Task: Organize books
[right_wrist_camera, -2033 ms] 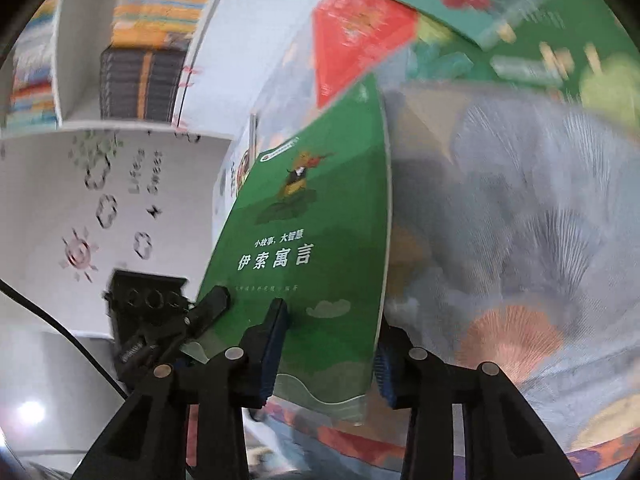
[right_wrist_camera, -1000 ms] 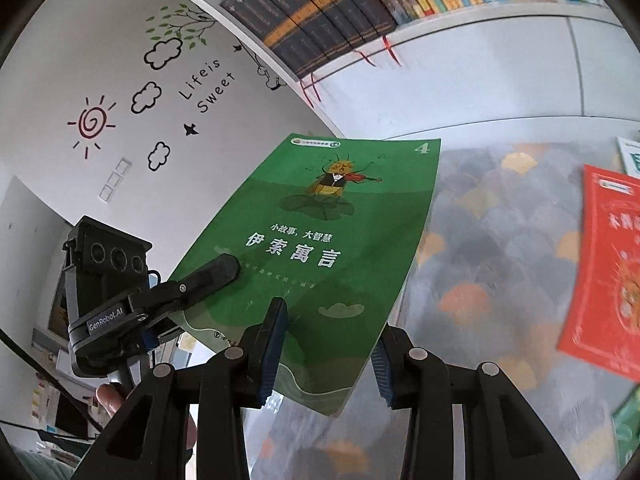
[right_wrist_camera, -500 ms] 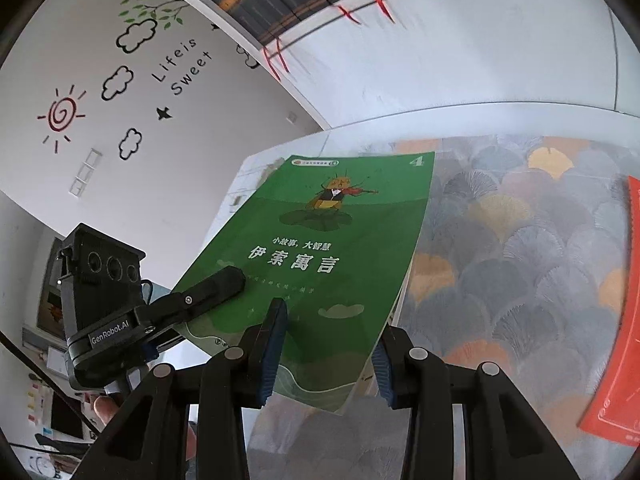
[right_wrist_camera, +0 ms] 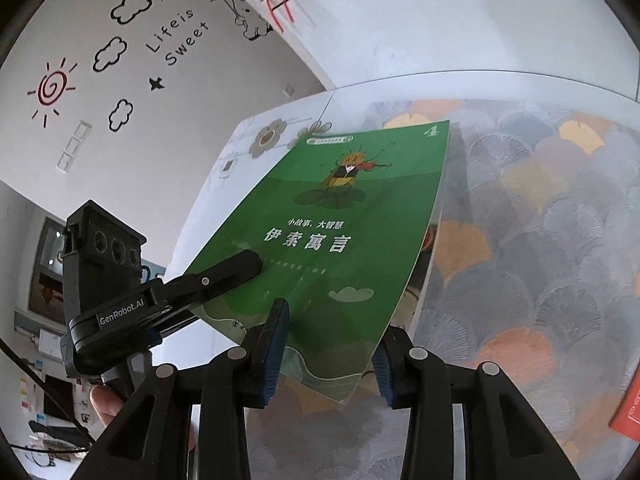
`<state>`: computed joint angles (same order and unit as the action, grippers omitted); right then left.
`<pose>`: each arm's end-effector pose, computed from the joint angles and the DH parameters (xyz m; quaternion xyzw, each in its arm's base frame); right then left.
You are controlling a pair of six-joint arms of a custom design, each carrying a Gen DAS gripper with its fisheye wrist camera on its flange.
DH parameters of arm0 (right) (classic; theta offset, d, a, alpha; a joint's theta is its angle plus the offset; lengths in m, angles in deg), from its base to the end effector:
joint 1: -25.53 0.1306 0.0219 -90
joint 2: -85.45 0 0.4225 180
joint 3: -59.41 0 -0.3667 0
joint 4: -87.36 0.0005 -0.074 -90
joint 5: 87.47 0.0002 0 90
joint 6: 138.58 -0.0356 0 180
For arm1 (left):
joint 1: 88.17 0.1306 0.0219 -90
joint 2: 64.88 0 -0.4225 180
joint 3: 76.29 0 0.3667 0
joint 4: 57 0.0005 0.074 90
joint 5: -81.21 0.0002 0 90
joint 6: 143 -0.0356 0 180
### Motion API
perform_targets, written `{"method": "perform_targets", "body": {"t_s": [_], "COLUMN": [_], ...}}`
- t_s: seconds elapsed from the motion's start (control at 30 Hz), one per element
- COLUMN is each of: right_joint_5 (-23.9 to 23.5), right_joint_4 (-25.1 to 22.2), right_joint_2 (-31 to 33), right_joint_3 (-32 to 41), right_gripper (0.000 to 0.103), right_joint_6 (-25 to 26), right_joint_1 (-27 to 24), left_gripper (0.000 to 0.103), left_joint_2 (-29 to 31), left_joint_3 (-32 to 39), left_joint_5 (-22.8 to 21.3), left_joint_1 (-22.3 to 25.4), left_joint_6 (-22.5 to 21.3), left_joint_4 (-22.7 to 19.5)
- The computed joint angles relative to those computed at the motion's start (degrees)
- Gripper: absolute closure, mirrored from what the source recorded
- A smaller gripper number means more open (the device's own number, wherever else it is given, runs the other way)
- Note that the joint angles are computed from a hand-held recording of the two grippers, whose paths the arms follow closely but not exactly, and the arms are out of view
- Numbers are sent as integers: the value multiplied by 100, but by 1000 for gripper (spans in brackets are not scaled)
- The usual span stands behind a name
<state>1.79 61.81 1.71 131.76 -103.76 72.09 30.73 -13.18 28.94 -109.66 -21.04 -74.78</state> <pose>0.3261 0.3443 0.3185 0.0683 0.9356 0.2726 0.2139 0.3990 -0.1810 0.2753 0.0282 0.8963 -0.4162 0.1504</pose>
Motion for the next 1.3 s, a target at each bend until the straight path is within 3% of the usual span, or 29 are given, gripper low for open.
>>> {"method": "perform_targets", "body": {"t_s": [0.13, 0.43, 0.77, 0.97, 1.07, 1.3], "right_joint_5": [-30, -93, -305, -28, 415, 1716], "right_joint_4": [-28, -249, -568, -962, -1251, -1879], "right_joint_2": [103, 260, 318, -174, -660, -2030], "right_joint_3": [44, 138, 226, 8, -198, -795], "right_gripper": [65, 65, 65, 62, 49, 46], "right_joint_6": [-20, 33, 38, -102, -309, -1552], "right_joint_1": [12, 4, 51, 251, 451, 1146], "left_gripper": [81, 83, 83, 83, 83, 80], "left_joint_2": [-62, -348, -796, -1238, -1407, -1546], "left_joint_3": [-28, -227, -358, -295, -243, 125], "left_joint_5": [-362, -1051, -1418, -1769, -1775, -1806], "left_joint_1": [-8, 78, 20, -415, -680, -1585], "left_joint_6": [-236, -606, -855, -1176, -1271, -1210], "left_joint_4": [-388, -832, -1227, -1496, -1649, -1805]}}
